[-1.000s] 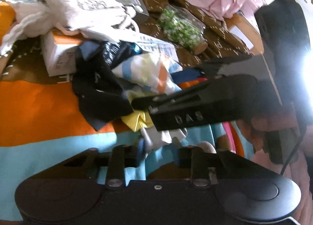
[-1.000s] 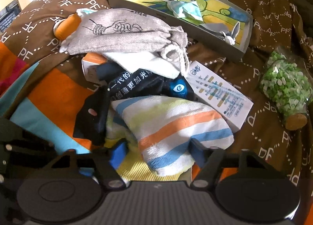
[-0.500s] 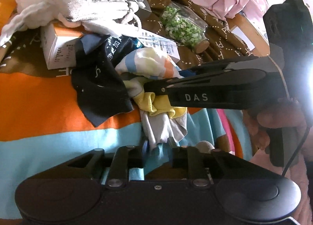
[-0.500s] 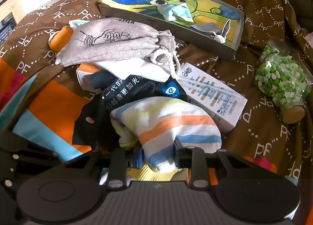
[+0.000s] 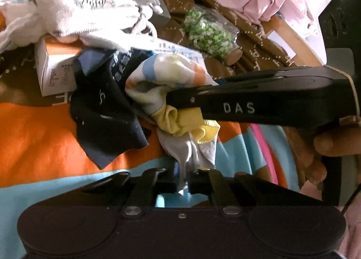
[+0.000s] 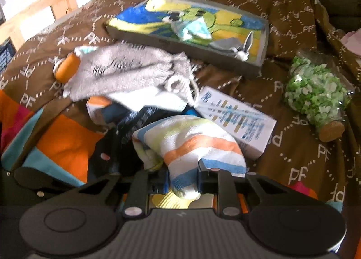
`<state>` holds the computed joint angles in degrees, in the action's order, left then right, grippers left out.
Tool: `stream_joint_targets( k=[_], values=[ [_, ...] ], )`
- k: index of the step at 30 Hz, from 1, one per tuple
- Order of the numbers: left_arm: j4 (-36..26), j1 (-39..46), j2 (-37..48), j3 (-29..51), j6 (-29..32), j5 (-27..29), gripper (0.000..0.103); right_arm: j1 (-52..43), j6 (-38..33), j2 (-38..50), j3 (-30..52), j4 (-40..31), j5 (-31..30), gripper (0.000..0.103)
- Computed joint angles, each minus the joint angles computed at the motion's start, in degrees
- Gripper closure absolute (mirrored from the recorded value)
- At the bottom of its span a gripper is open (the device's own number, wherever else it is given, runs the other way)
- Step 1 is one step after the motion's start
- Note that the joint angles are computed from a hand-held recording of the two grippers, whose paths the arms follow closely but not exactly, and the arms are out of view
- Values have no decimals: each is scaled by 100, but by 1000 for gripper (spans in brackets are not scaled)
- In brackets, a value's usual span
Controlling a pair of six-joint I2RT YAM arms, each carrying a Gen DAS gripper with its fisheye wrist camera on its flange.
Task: Organize soft objects
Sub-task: 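Grasp the striped towel with the right gripper while the left gripper grasps the white cloth, then carry the striped towel and white cloth into the frog tray with both grippers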
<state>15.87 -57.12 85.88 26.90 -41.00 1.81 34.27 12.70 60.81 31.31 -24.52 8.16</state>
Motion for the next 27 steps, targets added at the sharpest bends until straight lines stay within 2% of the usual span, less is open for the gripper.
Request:
stream_joint_targets(
  k=[5,10,14,18,23,27],
  values=[
    [-4,-354,-340,-97,265,-694,101,-485,97,-832,-227,41,-311,79],
    [-503,-772,-792,-53,448,-1480,101,-1176,178,-1555,-457,217,-765,79],
    [-1346,-1135,-980,247,748,-2096,101,-1515,173,-1727,-567,454,-1010,79],
    [-2167,-1426,-1176,522,877,-2568,101,-1515,155,-1786,-659,740,-999,79],
    [-3012,-1806,-1424,783,1136,-3470,101,-1559,232,-1917,-799,1140,-1074,78],
    [-3547,-1804,-1689,1004,1477,-3747,101,-1651,283,-1879,-875,1442,-1149,78]
  ],
)
